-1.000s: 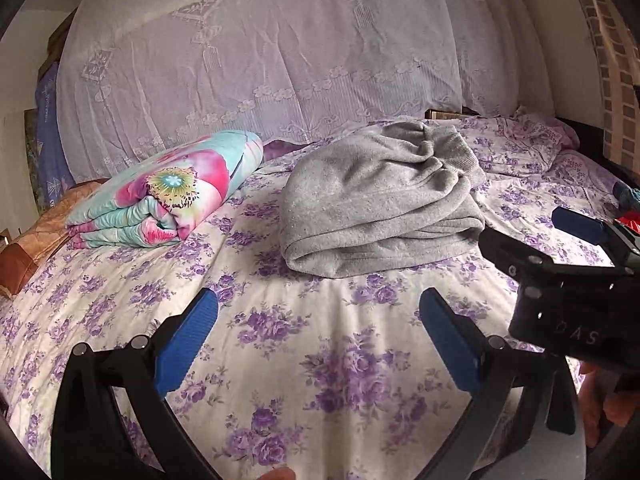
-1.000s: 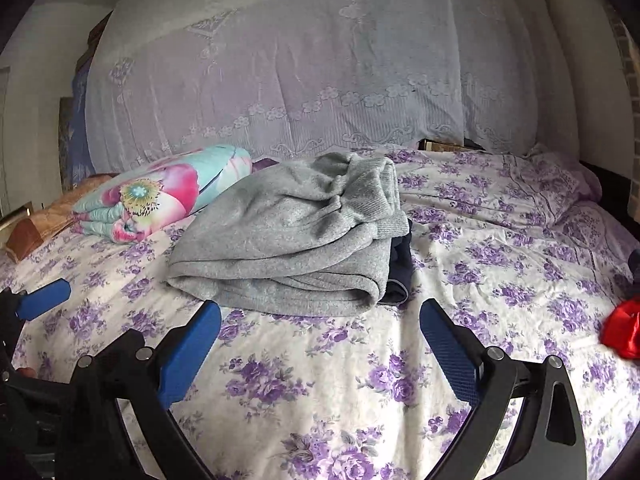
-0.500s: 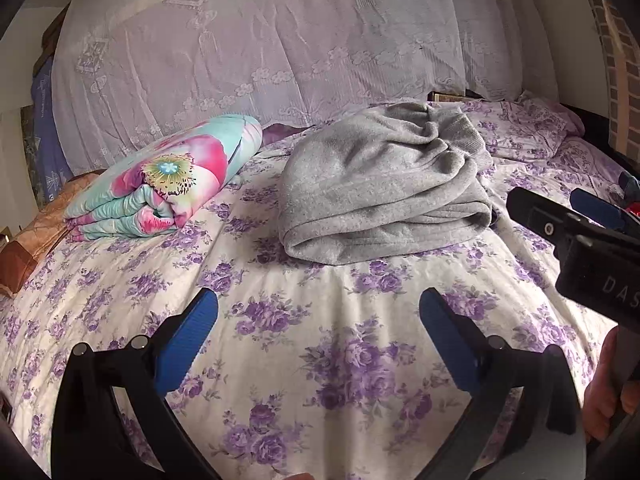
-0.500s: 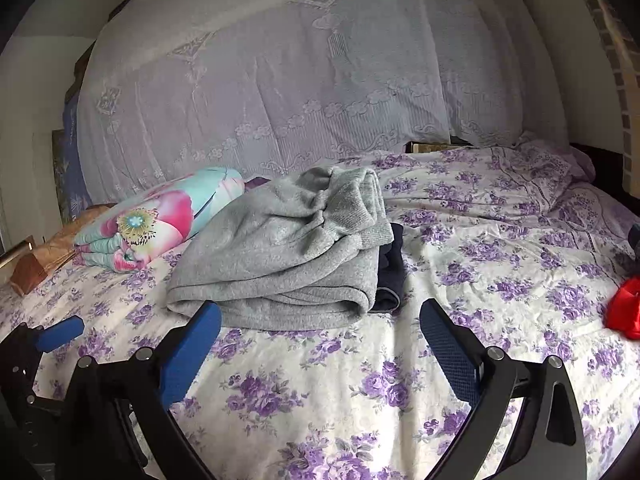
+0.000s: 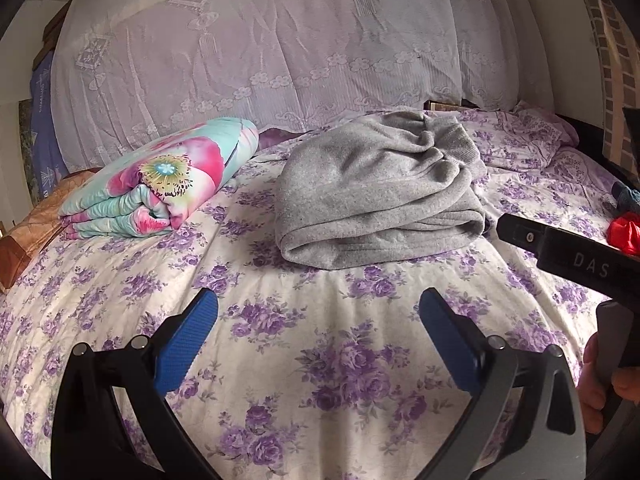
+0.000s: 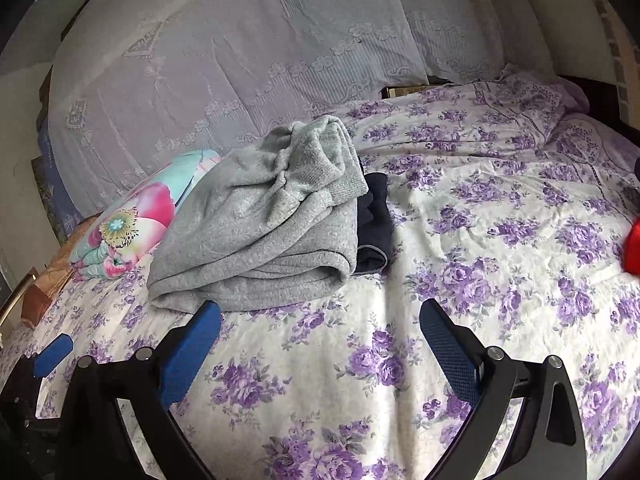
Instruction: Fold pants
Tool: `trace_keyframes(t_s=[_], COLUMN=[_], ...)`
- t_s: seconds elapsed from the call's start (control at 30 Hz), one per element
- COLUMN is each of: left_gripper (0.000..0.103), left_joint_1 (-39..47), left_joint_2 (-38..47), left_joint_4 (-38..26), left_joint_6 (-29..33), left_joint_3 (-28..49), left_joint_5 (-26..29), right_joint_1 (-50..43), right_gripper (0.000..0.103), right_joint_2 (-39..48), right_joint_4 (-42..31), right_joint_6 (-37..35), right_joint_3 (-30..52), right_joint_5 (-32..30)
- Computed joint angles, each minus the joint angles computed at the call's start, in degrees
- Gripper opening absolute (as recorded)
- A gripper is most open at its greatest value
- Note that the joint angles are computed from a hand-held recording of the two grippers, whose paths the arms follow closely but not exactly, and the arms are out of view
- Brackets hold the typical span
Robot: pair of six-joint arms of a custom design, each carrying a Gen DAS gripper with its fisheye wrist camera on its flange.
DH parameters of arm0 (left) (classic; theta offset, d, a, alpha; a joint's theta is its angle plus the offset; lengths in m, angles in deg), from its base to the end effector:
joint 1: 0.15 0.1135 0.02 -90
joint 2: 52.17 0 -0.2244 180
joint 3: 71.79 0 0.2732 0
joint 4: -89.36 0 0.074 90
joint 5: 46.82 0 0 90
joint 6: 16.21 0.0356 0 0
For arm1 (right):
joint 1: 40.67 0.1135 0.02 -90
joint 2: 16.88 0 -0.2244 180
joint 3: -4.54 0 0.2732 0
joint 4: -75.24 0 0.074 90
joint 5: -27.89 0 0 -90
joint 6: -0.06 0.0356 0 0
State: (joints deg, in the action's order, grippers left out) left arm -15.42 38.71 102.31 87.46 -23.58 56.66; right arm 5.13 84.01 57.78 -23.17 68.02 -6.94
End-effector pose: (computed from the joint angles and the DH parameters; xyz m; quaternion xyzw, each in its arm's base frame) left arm 0.3052 -0.0919 0.0989 0.2717 0.8169 -0.1084 0.4972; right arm 0.2536 0.2188 0.0907 0.2912 0.8055 -0.0226 0.5157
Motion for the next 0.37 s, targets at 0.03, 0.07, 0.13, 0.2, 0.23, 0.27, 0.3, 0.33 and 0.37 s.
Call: trace_keyframes(t_s=[0.03,0.07,0.13,0.2,0.23,0.27,0.3,0.33,0.37], left_gripper=[0.098,0.098,0.098,0.098,0.098,0.098,0.098,0.098,0.098], left_joint_1=[0.22,0.53,0.63,0.77,1.02,1.09,1.07,1.04,1.04], left_joint_2=[0.18,0.41,0.96,1.45,1.60,1.67,1.70,1.75,1.75], left_joint_4=[-0.35,-1.06,-2.19,-2.76,-3.22,-3.39,-3.36,-3.41,-3.41], left_joint_6=[-0.24,-0.43,-0.87,-1.25,-1.21,-1.28,-1.32,-1.32,-1.32], left_joint_3=[0.30,0.77,1.65,2.23,2.53,2.61,2.60,2.65,2.65], left_joint_5=[0.33,0.98,0.75,0.65,1.34,1.55,1.41,1.41,1.41], right_joint_1=[-0.03,0.00,0.01,0.15,0.20,0.29,0.34,0.38,0.46], right_gripper=[0.099,0.099,0.099,0.099,0.099,0.099,0.099,0.100,0.099], right_joint_2=[-0.02,0.12,0.07,0.39,0.60,0.79,0.86,0.95,1.06], right_joint_4=[-0.04,-0.18,-0.41,-0.89,-1.19,-1.57,-1.75,-1.94,-2.19], right_joint_6=[-0.11,-0.18,-0.56,-1.02,-1.17,-1.19,-1.32,-1.37,-1.34], right_joint_3=[0.00,0.15,0.19,0.77,1.11,1.45,1.61,1.80,2.03], right_joint_5=[-0.02,0.04,0.10,0.33,0.44,0.59,0.69,0.78,0.85])
